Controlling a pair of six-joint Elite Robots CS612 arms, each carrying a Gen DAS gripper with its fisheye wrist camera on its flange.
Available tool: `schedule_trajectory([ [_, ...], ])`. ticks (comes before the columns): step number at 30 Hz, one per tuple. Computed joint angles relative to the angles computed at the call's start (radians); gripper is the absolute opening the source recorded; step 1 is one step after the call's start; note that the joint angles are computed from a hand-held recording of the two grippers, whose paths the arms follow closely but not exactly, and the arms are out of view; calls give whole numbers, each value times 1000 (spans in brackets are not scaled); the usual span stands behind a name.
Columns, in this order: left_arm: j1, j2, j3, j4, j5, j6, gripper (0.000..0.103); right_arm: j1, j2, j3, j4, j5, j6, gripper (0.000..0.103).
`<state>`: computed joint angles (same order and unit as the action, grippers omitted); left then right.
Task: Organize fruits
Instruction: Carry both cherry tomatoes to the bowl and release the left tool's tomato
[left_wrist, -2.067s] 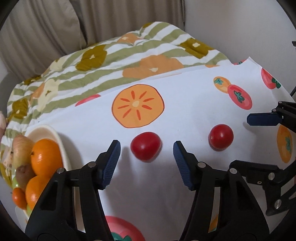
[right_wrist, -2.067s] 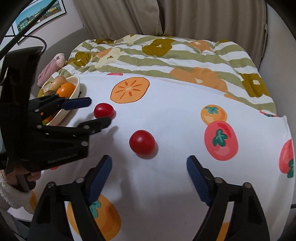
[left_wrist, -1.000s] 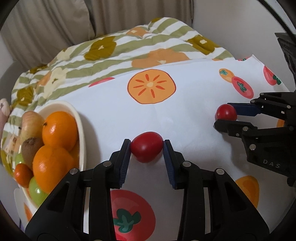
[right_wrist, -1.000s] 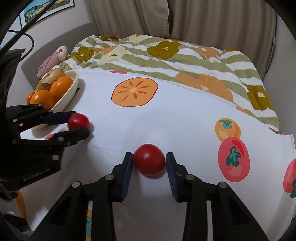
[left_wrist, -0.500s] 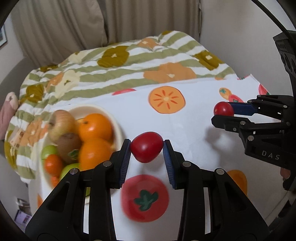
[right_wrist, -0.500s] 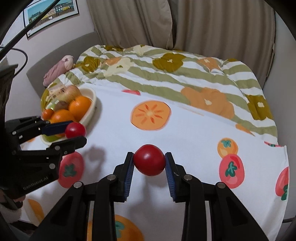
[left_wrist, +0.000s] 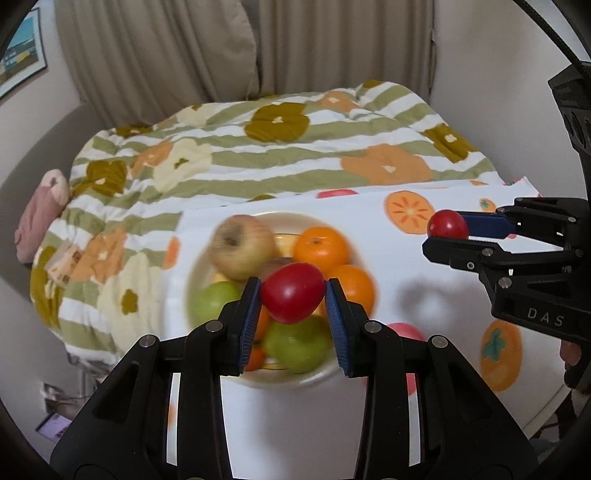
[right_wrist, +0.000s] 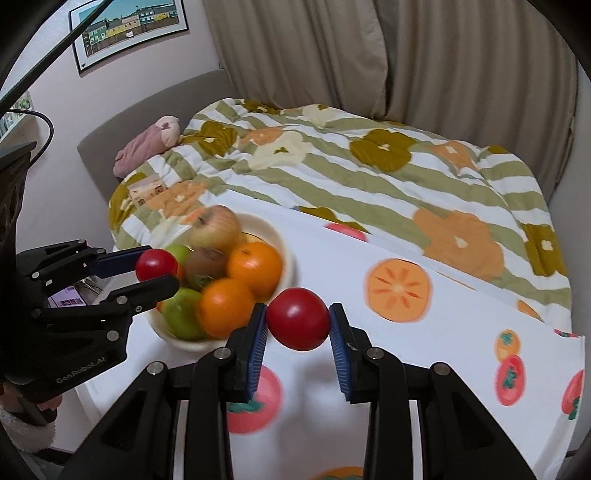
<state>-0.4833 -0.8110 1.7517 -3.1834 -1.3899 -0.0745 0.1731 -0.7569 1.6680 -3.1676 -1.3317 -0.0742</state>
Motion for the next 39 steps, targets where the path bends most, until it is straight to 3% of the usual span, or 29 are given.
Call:
schedule_trajectory([
  [9, 85, 21, -40, 24, -68, 84, 40, 63, 39, -100, 74, -47, 86, 31],
  [15, 124, 56, -89, 51, -128, 141, 40, 91, 64, -150, 98, -97, 151, 31],
  [25, 157, 116, -176, 138, -216, 256, 40, 116, 98, -205, 118, -177, 260, 31],
  [31, 167, 126, -198, 181, -253, 303, 40, 122, 105, -215, 124, -209, 306, 31],
  [34, 168, 124, -196, 171, -245, 309, 58, 124, 105, -218, 126, -216, 323, 31],
  [36, 169, 121, -190, 144, -239, 310, 95, 123, 103, -218, 125, -215, 330, 31],
  [39, 176, 112, -171, 89, -262, 305, 101, 123, 102, -221, 130, -221, 329, 31],
])
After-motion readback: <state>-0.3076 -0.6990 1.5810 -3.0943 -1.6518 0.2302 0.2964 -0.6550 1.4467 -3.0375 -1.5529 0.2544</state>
